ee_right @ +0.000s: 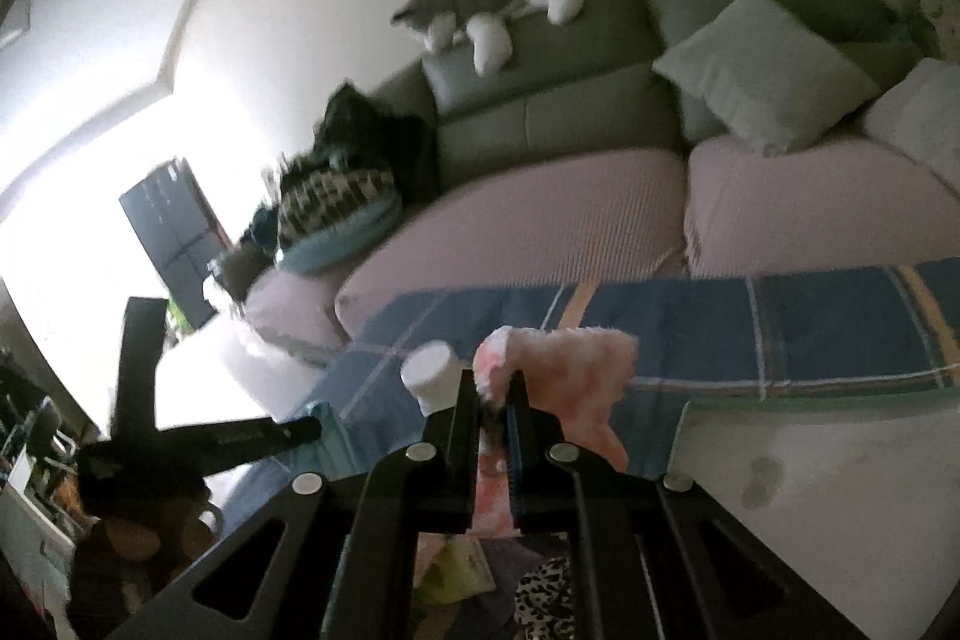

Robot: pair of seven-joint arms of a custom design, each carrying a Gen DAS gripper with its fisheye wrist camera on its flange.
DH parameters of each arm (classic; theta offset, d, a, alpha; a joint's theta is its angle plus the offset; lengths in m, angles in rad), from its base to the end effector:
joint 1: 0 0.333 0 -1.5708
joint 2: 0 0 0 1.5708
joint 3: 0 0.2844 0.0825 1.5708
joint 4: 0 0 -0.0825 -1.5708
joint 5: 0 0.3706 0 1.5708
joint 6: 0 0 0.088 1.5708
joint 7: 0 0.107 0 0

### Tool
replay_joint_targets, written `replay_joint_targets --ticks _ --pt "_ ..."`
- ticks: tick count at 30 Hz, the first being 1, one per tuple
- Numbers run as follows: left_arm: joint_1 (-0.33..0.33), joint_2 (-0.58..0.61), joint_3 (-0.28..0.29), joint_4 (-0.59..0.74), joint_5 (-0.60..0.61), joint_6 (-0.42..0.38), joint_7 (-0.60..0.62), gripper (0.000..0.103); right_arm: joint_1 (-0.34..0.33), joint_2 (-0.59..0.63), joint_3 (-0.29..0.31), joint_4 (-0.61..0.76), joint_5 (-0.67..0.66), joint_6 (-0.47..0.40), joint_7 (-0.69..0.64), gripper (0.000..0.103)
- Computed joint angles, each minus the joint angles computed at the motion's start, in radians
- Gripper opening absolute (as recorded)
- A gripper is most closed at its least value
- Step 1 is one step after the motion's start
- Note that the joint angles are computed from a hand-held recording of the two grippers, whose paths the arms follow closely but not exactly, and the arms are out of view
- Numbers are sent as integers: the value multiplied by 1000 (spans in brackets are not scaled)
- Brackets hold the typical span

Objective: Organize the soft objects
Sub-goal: 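Carry the mask with the left tool while the right tool carries the towel over the tray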

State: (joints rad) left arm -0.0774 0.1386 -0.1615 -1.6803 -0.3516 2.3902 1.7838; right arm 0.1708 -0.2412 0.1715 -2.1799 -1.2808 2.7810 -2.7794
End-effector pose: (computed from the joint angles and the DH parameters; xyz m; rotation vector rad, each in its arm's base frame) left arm 0.6148 -0.1469 0.5515 -1.7329 2.2447 -0.9310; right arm 0.4694 0.2187 0.5336 -1.0453 1.8041 -0.7420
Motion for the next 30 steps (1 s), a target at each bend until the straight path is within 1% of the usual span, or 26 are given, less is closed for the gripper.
replay_joint_targets --ticks 3,6,8,10,17,21,23,26,30 --pt "-3 -37 -12 -32 -40 22 48 7 -11 -102 21 -61 -45 -46 68 8" --pt "-17 -74 -22 -62 -83 36 105 7 -23 -202 44 -122 -45 -95 96 8" --pt "-31 -93 -27 -75 -98 39 134 7 -29 -272 65 -166 -17 -148 86 8" --pt "-49 -111 -34 -91 -100 45 157 7 -29 -338 85 -204 38 -216 50 8" --pt "-121 -150 -63 -138 -73 49 202 7 -49 -523 101 -329 199 -338 -49 8" --pt "-163 -159 -81 -160 -74 24 225 7 -75 -639 98 -425 258 -342 -44 8" --pt "-183 -171 -89 -179 -72 24 239 7 -86 -696 101 -474 283 -341 -37 8" --pt "-217 -185 -106 -206 -70 32 252 8 -97 -755 88 -533 338 -348 -56 8" --pt "-251 -195 -119 -225 -68 24 260 8 -120 -803 57 -604 393 -304 -86 8"
